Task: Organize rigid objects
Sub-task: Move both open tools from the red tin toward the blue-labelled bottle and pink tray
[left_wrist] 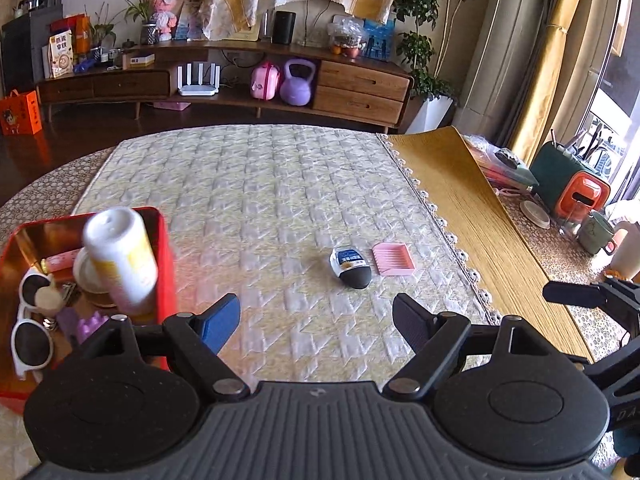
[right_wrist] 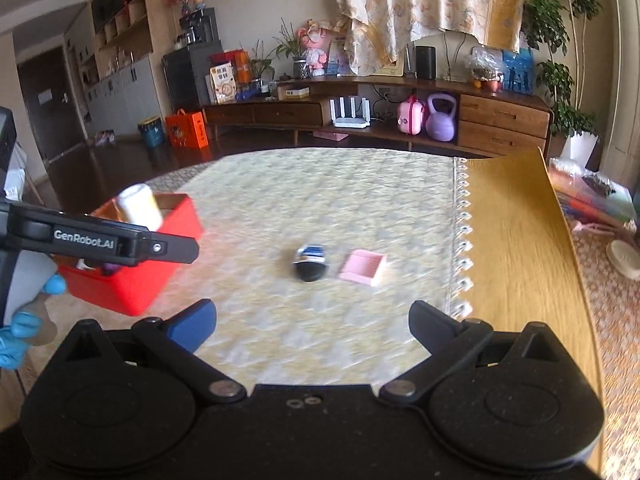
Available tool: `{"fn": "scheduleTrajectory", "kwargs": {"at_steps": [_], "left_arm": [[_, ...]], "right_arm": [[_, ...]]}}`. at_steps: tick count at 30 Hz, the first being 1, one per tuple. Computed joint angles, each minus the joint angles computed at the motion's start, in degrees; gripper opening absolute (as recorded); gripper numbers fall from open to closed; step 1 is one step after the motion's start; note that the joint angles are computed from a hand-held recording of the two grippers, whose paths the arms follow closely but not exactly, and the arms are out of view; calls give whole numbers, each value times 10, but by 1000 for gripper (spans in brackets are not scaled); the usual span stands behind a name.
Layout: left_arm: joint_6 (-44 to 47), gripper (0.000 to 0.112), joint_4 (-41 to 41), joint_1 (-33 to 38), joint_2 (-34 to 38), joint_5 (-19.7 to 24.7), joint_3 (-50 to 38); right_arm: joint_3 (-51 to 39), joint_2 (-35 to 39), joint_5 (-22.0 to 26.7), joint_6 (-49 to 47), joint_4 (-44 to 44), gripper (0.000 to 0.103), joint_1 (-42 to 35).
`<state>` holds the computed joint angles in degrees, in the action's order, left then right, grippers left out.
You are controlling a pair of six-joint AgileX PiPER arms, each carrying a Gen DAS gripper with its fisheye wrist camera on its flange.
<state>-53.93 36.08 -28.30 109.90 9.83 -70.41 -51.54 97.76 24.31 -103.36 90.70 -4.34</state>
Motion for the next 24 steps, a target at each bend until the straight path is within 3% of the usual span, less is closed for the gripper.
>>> {"fn": "scheduleTrajectory", "kwargs": {"at_steps": [9, 16, 24], "left_arm": [[102, 83, -112, -11, 99, 35, -116], [153, 83, -179, -6, 175, 65, -213], [168, 83, -213, -5, 250, 85, -309]], "right_arm": [[-151, 129, 11, 118, -191, 103, -19], [-251, 218, 12, 138, -260, 99, -14], [-332, 285, 37, 67, -264, 90, -4]]}}
